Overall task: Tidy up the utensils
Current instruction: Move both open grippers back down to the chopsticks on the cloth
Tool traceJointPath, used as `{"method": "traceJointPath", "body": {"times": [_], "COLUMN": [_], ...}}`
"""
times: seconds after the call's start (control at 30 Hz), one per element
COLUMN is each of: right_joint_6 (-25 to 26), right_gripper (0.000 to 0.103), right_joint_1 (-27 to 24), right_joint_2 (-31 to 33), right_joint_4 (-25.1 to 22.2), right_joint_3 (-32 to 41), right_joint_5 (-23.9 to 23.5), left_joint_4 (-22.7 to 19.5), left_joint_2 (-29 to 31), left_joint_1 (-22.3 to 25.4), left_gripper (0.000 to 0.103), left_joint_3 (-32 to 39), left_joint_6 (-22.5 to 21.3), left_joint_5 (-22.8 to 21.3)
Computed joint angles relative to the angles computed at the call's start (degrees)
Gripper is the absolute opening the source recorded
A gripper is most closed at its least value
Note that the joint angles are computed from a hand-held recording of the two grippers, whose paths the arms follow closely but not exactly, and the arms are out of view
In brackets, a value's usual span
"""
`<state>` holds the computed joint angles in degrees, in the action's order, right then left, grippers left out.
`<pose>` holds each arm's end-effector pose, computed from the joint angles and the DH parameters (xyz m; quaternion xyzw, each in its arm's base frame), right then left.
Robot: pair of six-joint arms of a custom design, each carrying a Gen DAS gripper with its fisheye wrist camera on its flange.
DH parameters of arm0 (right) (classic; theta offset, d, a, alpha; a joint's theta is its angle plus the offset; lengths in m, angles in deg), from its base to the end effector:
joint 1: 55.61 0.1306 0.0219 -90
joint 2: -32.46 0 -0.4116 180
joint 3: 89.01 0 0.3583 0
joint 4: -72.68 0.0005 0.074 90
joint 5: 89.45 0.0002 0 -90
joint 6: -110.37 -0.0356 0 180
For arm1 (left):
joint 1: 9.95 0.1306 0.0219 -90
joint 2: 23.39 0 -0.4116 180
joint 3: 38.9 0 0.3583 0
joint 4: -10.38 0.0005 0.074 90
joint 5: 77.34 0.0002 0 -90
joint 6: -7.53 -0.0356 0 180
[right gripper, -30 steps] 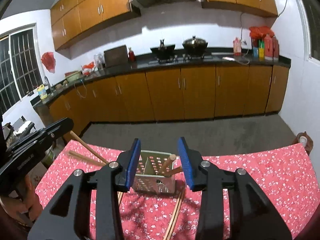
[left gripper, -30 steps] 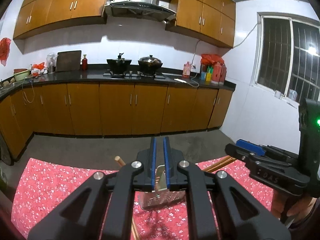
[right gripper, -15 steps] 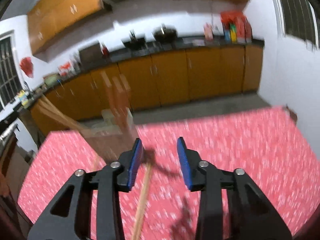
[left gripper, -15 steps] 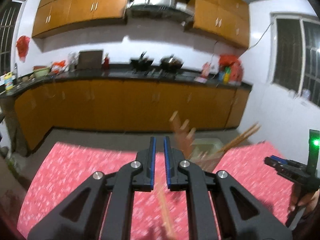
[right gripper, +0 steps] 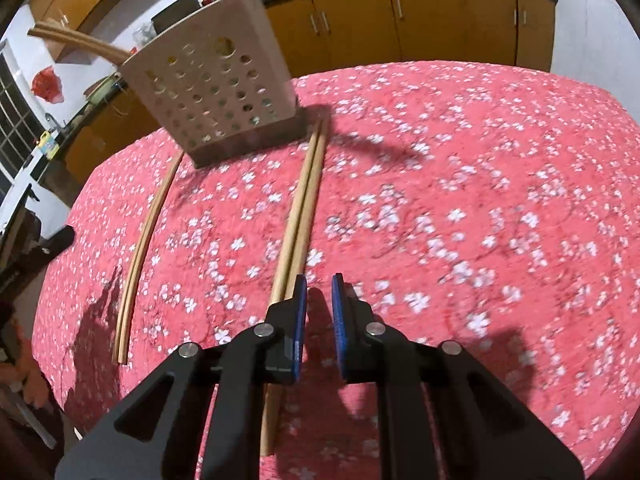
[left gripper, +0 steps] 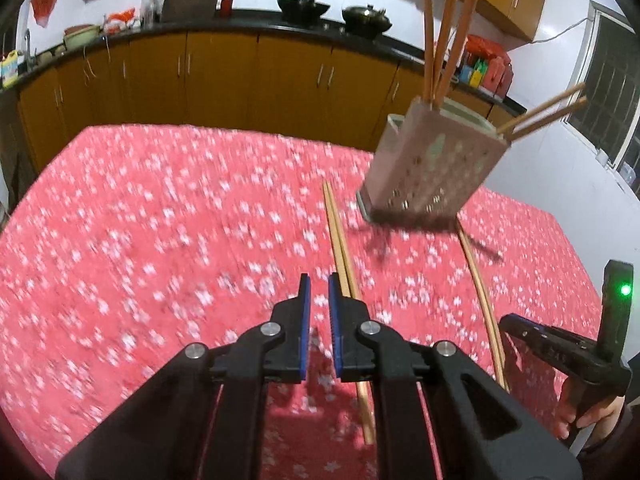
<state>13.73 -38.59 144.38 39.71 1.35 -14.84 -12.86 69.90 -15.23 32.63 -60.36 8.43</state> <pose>0.5438 0.1758 0.2924 -0.1260 0.9363 0.1867 0.2693 0.4538 -0.0398 0.3311 -0.1491 0.9112 -0.0574 0.3796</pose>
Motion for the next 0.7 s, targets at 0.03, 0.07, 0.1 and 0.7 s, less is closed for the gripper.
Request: {"method": "traceJointPath", "body": {"times": [0.03, 0.07, 0.1, 0.7], "right_joint_6": [-0.1, 0.0, 0.2, 2.4], "right_gripper": [0.014, 0.014, 0.014, 0.007], "right_joint_1": [0.2, 0.4, 0.5, 1.0], "right_joint_2": [-0.2, -0.2, -0.2, -0.7], "right_joint_4": [0.5, 0.9, 1.0, 4.1], "right_joint_3": [-0.3, -0.6, -0.6, -2.5], "right_joint_5": [0.1, 0.3, 0.4, 11.7], "left_joint_4": [0.3, 0.5, 0.6, 0.5], "left_joint_2": [0.4, 0.7, 1.0, 3.1], "left_joint_1": [-0.3, -0.5, -0.6, -2.7], "left_gripper": [0.011, 0.011, 0.011, 0.011], "left_joint_3": [-0.2, -0.3, -0.2, -0.4], "left_joint_6": [0.3, 0.5, 0.8, 1.1], "left_joint_5": [0.0, 0.1, 0.3, 2.9]}}
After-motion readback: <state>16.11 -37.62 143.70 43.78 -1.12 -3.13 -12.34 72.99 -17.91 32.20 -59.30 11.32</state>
